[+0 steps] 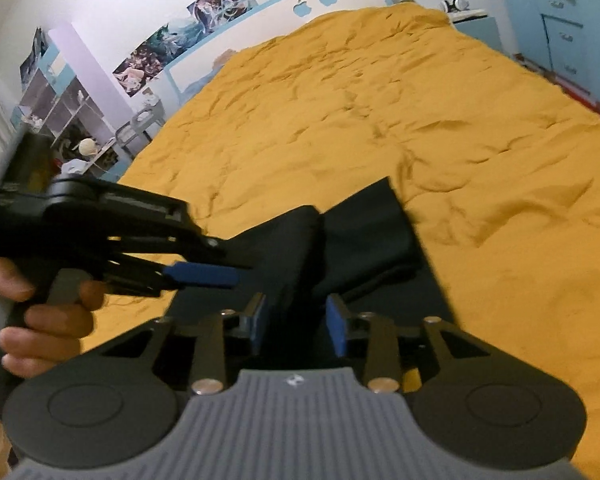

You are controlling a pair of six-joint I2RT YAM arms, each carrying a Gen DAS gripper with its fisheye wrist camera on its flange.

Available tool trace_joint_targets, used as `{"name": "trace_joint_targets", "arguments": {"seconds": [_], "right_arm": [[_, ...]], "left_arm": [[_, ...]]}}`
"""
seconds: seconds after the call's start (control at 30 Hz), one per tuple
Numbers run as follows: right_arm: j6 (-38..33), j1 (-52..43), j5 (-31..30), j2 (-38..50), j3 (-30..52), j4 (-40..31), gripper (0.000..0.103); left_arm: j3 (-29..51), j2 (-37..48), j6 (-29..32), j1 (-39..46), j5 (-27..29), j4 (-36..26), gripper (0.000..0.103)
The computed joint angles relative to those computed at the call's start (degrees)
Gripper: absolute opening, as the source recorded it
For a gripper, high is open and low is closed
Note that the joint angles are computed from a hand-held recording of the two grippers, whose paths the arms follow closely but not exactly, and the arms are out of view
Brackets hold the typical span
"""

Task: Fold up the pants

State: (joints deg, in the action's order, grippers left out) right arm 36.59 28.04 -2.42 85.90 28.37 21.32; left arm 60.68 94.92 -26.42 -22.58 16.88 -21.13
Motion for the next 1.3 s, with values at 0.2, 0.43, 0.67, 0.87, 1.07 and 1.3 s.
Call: {"name": "trace_joint_targets", "arguments": {"seconds": [0.2,0.43,0.67,0.87,1.07,1.3], "right_arm": [[2.5,1.3,-1.2,9.1,6.0,-1.1,0.033],[1.6,3.4,0.0,8.8,9.4,-4.6,0.003],[-8.9,0.9,-0.9,0.7,18.3,-17.5,0.003],[-12.6,-7.2,-2.7,-4.0,16.2,-22.2,0.003],[-10.8,-14.2,-7.3,3.9,11.3,-16.5,0.003],[-13.1,-14.1,-5.3,6.7,12.1,-17.8,0.003]], "left_arm": [[-4.4,-10.0,7.4,3.4,-5.4,-3.0,0.038],[-9.4,-16.7,11.2,13.2,-3.2,-4.0,0.038],[-13.2,-18.3,12.0,18.0,-0.6,-2.7,0.038],[-15.5,-17.1,12.8,18.4,1.6,-0.1,0.038],[-16.7,-14.8,12.2,16.2,1.0,1.9,0.038],[-17.7,-14.2,12.6,12.9,0.5,3.8,0.038]]}}
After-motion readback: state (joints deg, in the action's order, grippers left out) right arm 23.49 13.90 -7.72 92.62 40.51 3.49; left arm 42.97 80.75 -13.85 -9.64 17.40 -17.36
